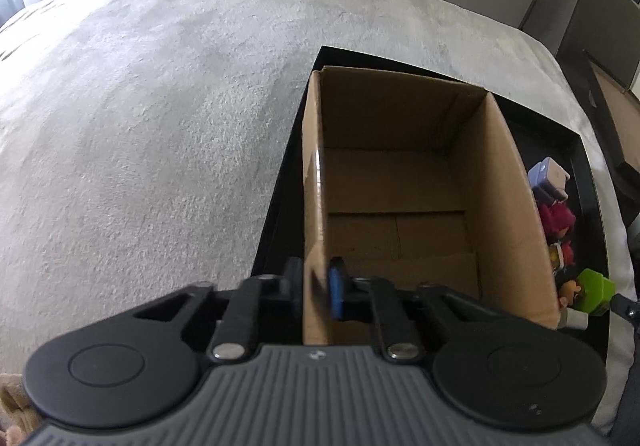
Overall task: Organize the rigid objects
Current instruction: 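Lower the left gripper onto the cardboard box wall while the right gripper approaches the green cup, then grasp the green cup with the right gripper and lift it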
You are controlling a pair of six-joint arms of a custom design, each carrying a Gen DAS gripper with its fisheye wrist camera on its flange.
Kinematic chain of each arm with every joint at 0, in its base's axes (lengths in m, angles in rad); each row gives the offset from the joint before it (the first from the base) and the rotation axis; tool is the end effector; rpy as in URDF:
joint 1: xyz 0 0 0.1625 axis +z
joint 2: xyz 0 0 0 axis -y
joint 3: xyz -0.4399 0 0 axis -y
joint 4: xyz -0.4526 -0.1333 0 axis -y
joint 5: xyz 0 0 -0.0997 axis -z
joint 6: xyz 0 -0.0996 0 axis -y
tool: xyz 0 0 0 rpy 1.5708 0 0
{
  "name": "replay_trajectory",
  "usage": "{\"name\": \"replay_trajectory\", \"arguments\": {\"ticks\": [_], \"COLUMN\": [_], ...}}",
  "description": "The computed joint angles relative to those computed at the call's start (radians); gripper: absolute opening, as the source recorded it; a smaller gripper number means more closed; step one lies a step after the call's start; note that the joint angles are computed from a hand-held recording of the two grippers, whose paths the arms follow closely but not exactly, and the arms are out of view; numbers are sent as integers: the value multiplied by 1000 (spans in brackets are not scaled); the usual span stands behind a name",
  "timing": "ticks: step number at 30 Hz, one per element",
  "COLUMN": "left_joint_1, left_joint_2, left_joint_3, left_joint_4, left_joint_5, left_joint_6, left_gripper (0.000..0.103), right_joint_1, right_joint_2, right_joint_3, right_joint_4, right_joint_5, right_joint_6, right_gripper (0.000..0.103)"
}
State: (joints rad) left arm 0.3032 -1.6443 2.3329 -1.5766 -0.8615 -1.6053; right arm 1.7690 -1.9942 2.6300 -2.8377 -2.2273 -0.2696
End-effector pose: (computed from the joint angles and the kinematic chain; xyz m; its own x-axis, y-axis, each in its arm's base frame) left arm -0.2718 -0.2927 0.1921 -0.7457 -0.2607 -0.6132 0.1400 0.8384 -0.5268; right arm 0.1322 -0.2901 0.2899 -0.7746 -0.0208 0.6321 -0.3790 0.8155 -0.4375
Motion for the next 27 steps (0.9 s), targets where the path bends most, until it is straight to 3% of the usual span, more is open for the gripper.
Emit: {"name": "replay_trajectory", "arguments": {"ticks": [16,19,27], "left_joint_1": [-12,-15,-27], "left_joint_2": [-46,-45,-26], "left_joint_3": [50,52,40], "left_joint_4": [-10,-5,53], "left_joint_5": [63,69,92], "left_joint_6": [10,-8,-69], "left_gripper": [8,9,9], "right_joint_1": [-18,-19,11], "right_joint_2": [166,175,136], "right_joint_3": [-12,-7,-3], "right_joint_4": [-124,-152,-116], "right_joint_5": [-61,-64,-60], "right_joint_6": [-48,-49,-45], "right_gripper": [70,49,49]}}
